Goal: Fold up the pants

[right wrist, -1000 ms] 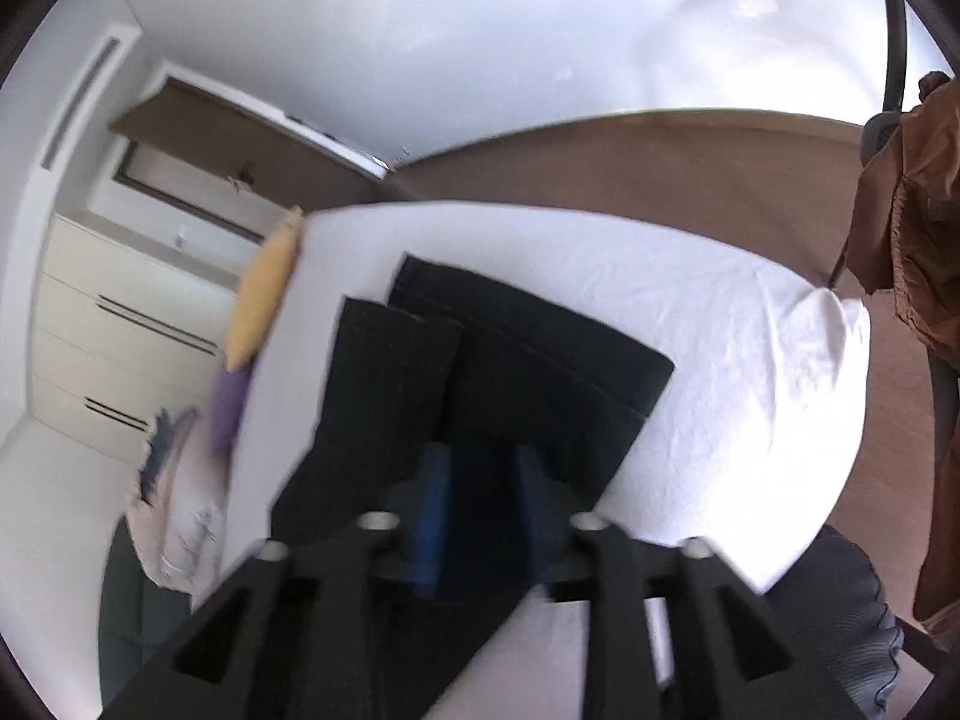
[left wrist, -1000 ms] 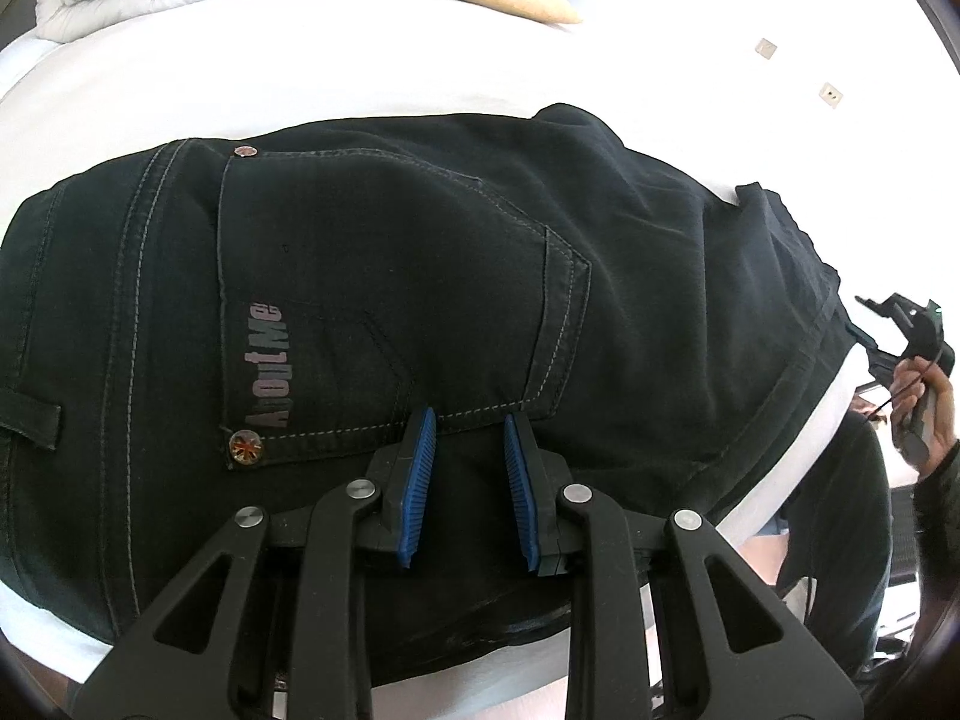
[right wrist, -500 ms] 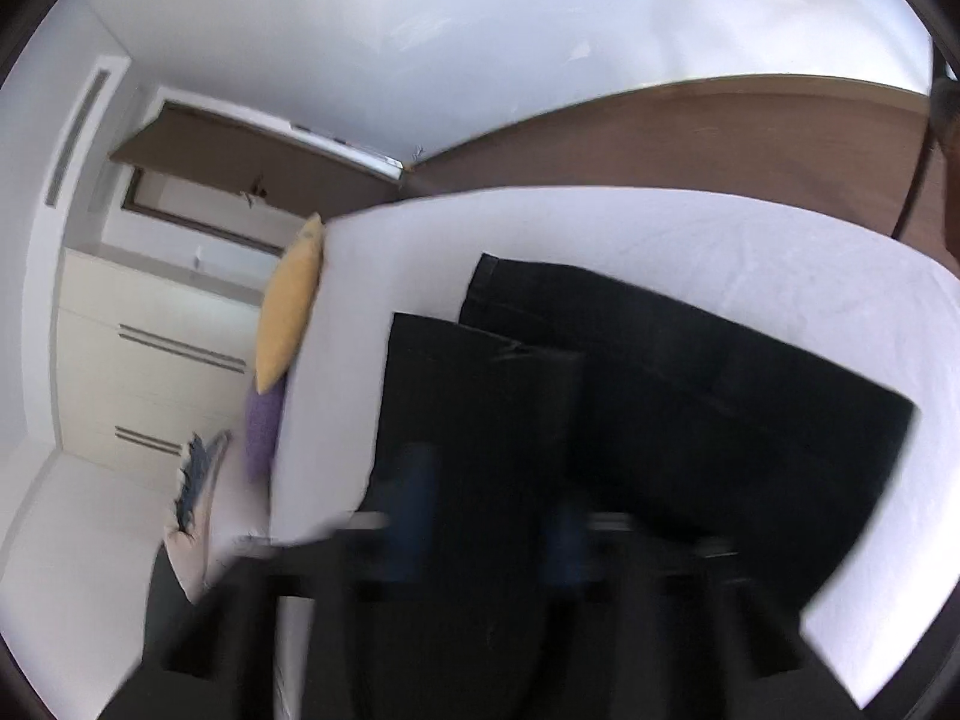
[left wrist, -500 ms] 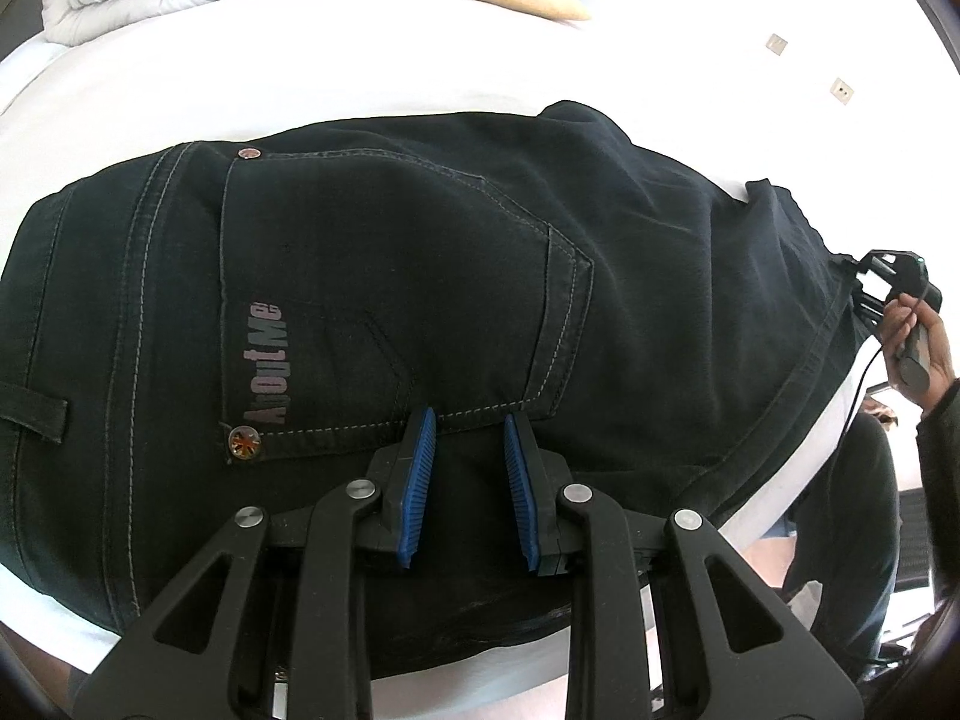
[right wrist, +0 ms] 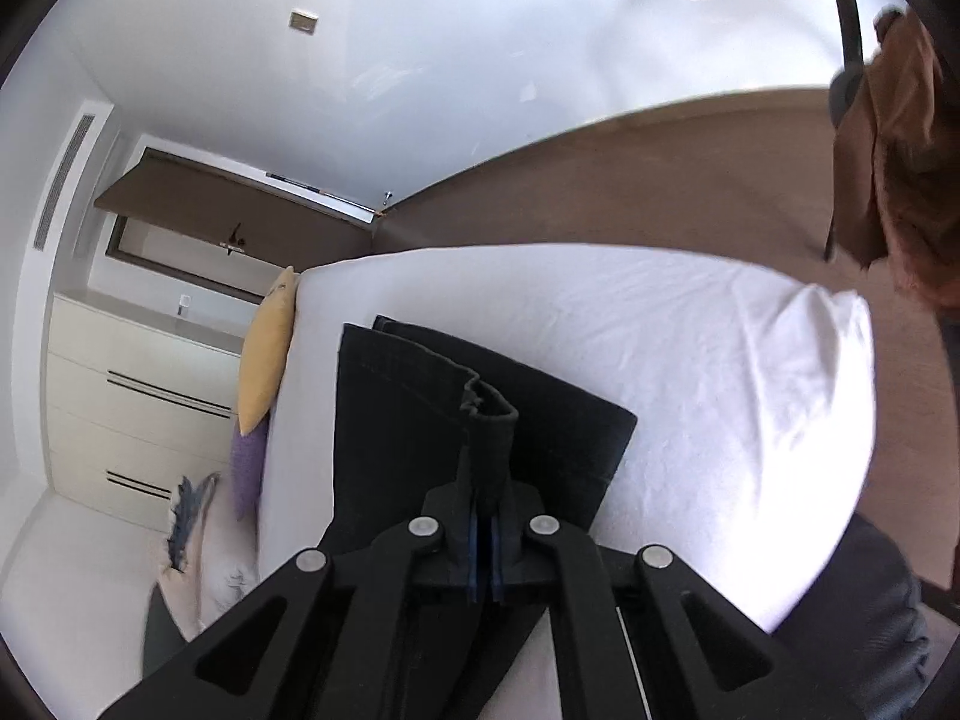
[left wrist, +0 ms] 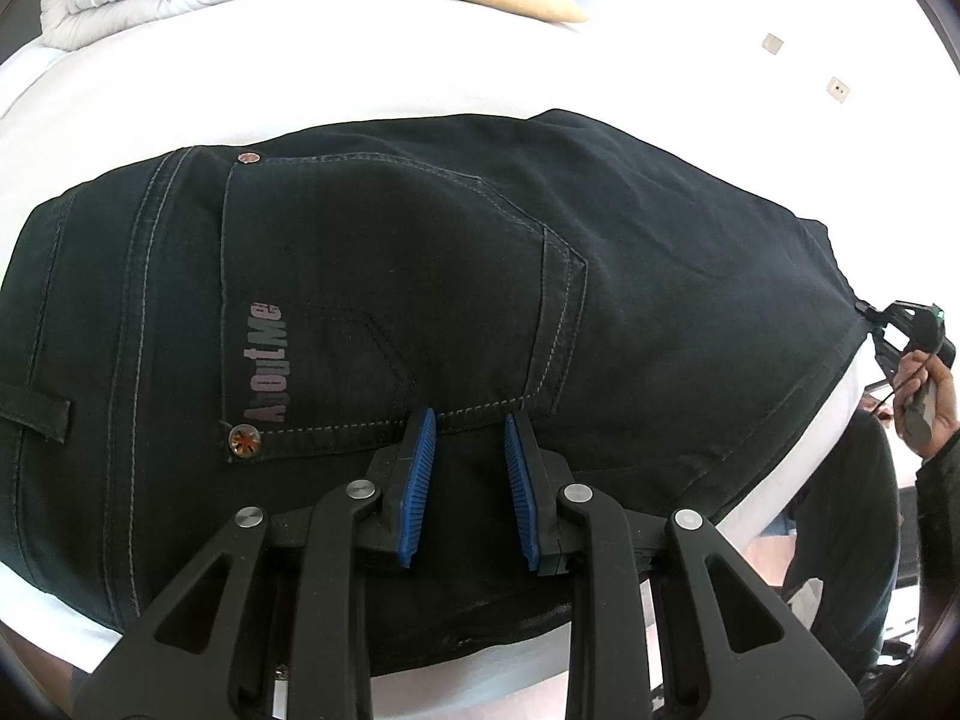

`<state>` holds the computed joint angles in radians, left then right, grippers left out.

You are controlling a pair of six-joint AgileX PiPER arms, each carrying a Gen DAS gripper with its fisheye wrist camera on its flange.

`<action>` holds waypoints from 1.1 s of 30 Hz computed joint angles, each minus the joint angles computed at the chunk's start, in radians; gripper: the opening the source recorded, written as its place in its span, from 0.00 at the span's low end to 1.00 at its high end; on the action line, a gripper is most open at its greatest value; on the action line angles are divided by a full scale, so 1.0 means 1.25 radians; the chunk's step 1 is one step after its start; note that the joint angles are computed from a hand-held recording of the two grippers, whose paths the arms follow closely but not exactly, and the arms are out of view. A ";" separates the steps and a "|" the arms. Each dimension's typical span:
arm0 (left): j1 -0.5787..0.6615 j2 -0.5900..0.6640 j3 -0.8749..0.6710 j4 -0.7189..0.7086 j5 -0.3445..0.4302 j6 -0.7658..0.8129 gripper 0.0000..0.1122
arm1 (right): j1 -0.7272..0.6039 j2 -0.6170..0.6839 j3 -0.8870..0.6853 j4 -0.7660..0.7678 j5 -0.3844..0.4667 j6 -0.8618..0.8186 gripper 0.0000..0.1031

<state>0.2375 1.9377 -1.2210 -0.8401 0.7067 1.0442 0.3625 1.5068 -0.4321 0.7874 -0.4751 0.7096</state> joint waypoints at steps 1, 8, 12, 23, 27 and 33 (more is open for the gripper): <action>0.001 -0.002 0.005 -0.006 -0.003 0.005 0.21 | -0.002 0.001 0.001 -0.001 0.003 -0.002 0.02; 0.013 -0.016 0.018 -0.009 0.006 0.017 0.21 | -0.044 0.029 0.039 -0.182 -0.040 0.182 0.02; 0.015 -0.018 0.023 -0.017 0.005 0.024 0.21 | -0.060 0.032 0.068 -0.240 -0.066 0.227 0.01; 0.048 -0.016 0.046 -0.087 0.017 0.106 0.21 | -0.031 0.025 0.071 -0.171 -0.070 0.147 0.00; 0.045 -0.016 0.049 -0.097 0.013 0.116 0.21 | -0.023 0.018 0.058 -0.115 -0.046 0.079 0.00; 0.063 -0.021 0.067 -0.131 0.022 0.161 0.21 | -0.045 -0.006 0.077 -0.191 -0.042 0.147 0.04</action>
